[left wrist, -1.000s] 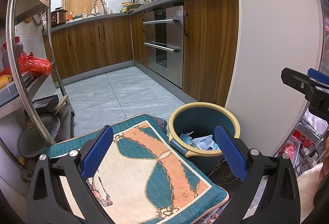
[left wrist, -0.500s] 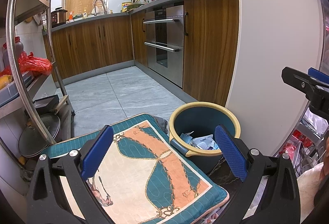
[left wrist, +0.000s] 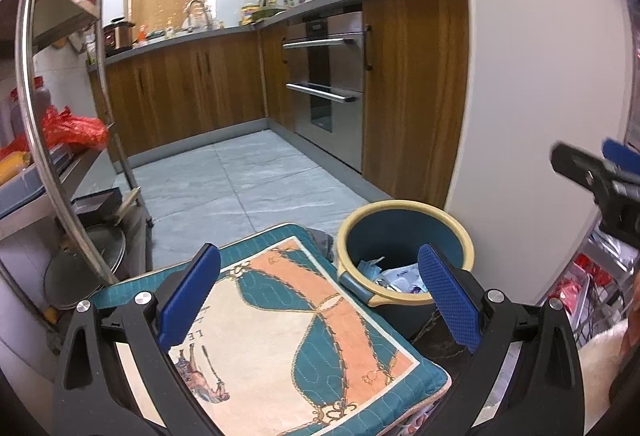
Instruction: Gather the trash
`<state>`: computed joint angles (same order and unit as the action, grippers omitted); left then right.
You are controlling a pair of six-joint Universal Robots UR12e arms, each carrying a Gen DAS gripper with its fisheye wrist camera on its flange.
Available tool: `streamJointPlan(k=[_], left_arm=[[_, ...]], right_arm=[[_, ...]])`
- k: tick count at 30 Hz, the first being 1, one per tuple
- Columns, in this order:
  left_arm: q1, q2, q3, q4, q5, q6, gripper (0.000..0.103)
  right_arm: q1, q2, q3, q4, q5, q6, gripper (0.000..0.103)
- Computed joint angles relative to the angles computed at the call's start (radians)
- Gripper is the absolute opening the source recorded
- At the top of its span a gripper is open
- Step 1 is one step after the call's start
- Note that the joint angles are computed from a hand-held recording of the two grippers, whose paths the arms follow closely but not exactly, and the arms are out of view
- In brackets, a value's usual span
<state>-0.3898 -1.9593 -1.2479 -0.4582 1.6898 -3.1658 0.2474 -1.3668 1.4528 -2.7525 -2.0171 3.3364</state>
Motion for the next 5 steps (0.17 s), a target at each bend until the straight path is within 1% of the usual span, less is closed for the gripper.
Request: streamJointPlan(k=[2,3,5], left_arm=[[0.009,0.002,0.012,-0.003,0.000,-0.029,0.098],[0.014,0.003,0.021,0.016,0.008,-0.047,0.097],[0.020,-0.005,0.055,0.041,0.032,-0.054,0.098]], right_arm=[[-0.002,-0.001,-0.006,0.022,0.006,0.021,0.098],[-0.005,-0.002,-0.012,0.044,0.014,0.043,0.098],[-0.013,-0.002,-0.028,0.103,0.042,0.104,0.098]])
